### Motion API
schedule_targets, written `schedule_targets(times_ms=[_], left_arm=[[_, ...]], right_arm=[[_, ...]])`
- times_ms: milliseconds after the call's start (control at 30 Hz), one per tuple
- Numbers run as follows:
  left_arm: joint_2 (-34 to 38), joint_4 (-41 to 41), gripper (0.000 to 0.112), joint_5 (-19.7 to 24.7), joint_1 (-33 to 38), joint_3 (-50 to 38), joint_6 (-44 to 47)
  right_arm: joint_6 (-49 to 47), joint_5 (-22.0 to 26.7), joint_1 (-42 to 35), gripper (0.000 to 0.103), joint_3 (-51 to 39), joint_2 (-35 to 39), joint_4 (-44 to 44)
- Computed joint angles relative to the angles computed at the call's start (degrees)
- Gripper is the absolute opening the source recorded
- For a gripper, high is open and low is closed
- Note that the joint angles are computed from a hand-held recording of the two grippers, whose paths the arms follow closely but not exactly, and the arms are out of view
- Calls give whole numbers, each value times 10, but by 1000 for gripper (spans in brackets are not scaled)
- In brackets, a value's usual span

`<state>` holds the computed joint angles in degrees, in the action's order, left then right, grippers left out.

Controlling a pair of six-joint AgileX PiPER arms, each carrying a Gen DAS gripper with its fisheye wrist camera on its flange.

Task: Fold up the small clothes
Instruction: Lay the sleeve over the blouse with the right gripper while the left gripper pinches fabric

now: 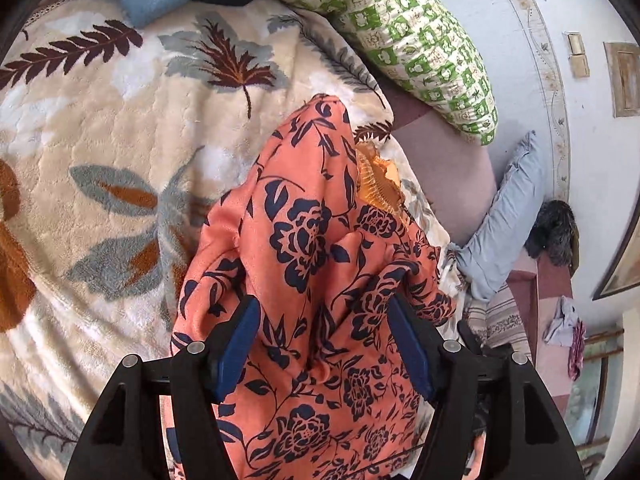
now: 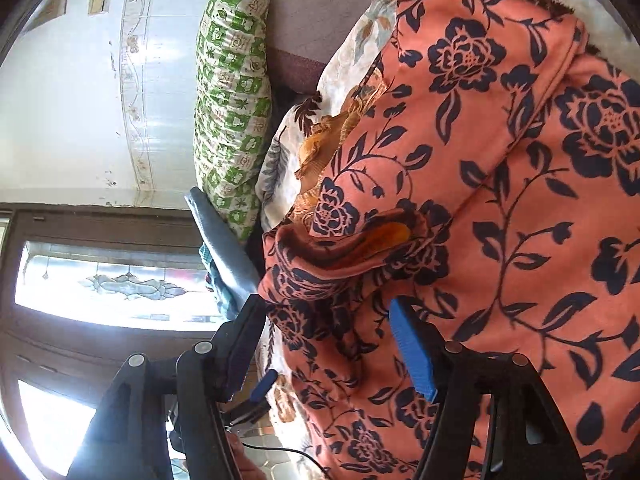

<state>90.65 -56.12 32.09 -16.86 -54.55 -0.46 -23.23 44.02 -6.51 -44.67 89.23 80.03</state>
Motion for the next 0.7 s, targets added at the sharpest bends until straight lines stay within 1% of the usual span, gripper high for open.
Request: schedule_targets(times_ms=[67,100,133,167,200,233,267,300,333,367,400,467,500,533,567,633,700], left_arm=[[30,-25,65,11,2,-1,21],[49,-48,65,12,1,-5,38],[67,-63,65,14,1,-10,51],[88,-59,65,17,0,-20,46],[110,-63,64,11,-2,-29,47],[123,-70,63,7,-3,-32,46],[127,-100,61,3,-3,-29,68],[130,-137,54,-3,-2,-27,105],[133,-150,29,-7,-5,-32,120],[131,-154,14,-11,-7,-40,126],[127,-176,14,-25,-11,-41,146],[104,-179,14,-84,-32,-36,138],[99,-170,14,-104,-40,-39,132],[99,-138,14,-116,-47,-47,103],[102,-119,14,-125,-52,-54,86],[117,-82,14,-128,-59,-69,44],[137,-102,14,-120,-66,-79,55]], right_arm=[[18,-16,23,70,-28,27,12],[38,-24,34,74,-46,40,2],[67,-36,48,74,-69,54,-23],[112,-47,61,74,-94,68,-64],[144,-51,69,75,-113,83,-92],[194,-51,77,74,-133,96,-139],[228,-59,83,74,-138,104,-166],[238,-65,84,65,-135,102,-170],[229,-65,81,31,-136,101,-166],[224,-51,75,16,-154,104,-183],[197,-52,68,11,-166,93,-184],[105,-89,51,11,-169,36,-154],[66,-105,42,11,-172,7,-156],[49,-123,33,11,-173,-16,-182],[55,-126,20,11,-177,-24,-219],[108,-103,-14,11,-182,-12,-310],[160,-96,-40,11,-173,16,-396]])
